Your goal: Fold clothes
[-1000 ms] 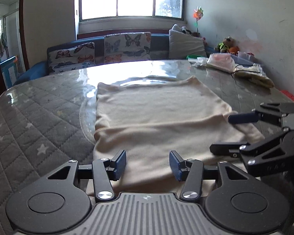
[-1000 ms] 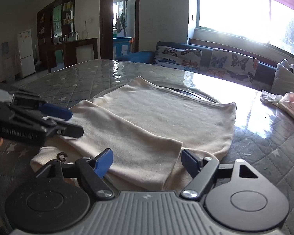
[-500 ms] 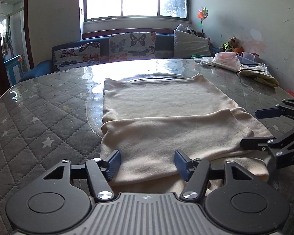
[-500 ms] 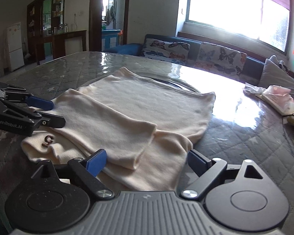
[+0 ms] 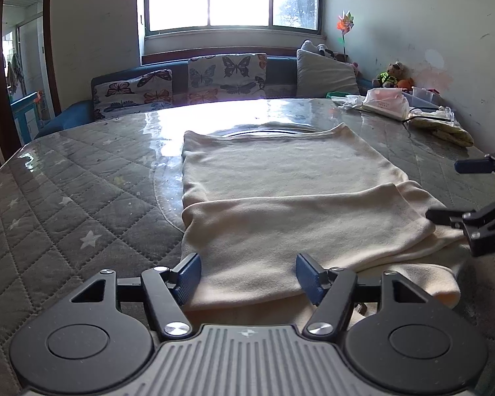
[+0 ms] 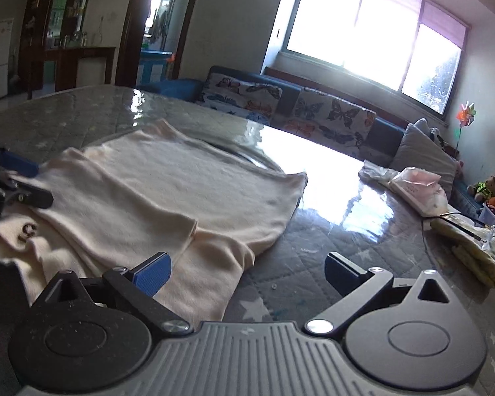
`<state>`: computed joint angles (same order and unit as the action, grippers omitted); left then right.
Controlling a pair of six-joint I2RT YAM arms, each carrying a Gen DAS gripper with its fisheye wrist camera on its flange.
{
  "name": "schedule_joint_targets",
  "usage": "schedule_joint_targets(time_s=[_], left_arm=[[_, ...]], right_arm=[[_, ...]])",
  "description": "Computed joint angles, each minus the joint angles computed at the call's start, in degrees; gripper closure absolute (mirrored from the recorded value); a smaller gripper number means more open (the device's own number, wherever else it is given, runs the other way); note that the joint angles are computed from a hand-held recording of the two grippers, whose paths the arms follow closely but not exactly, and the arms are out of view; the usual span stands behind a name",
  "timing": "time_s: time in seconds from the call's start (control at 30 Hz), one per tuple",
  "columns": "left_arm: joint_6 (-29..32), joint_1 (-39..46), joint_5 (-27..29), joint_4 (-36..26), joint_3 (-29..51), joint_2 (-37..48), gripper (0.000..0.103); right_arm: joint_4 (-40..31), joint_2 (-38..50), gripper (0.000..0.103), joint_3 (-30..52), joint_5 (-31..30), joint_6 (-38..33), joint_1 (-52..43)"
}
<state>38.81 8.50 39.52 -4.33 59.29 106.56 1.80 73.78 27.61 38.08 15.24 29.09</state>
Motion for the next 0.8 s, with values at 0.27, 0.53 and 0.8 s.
schedule_joint_targets(time_s=[0.27, 0.53, 0.8], left_arm=[[1.51, 0.82, 1.91, -1.13, -0.76, -2.22, 0.035], [12.09, 3.58, 8.28, -8.0, -1.85, -5.32, 0.035], [32.17, 8.01, 12.62, -21.73, -1.68, -6.7, 0.035]], right_arm=[[0.7, -2.12, 0.0, -0.52, 1.7, -1.98, 1.62], [7.16, 4.96, 0.0, 0.8, -2.89, -5.29, 1.08], [9.34, 4.95, 0.0, -0.96, -8.7, -3.88, -1.52]])
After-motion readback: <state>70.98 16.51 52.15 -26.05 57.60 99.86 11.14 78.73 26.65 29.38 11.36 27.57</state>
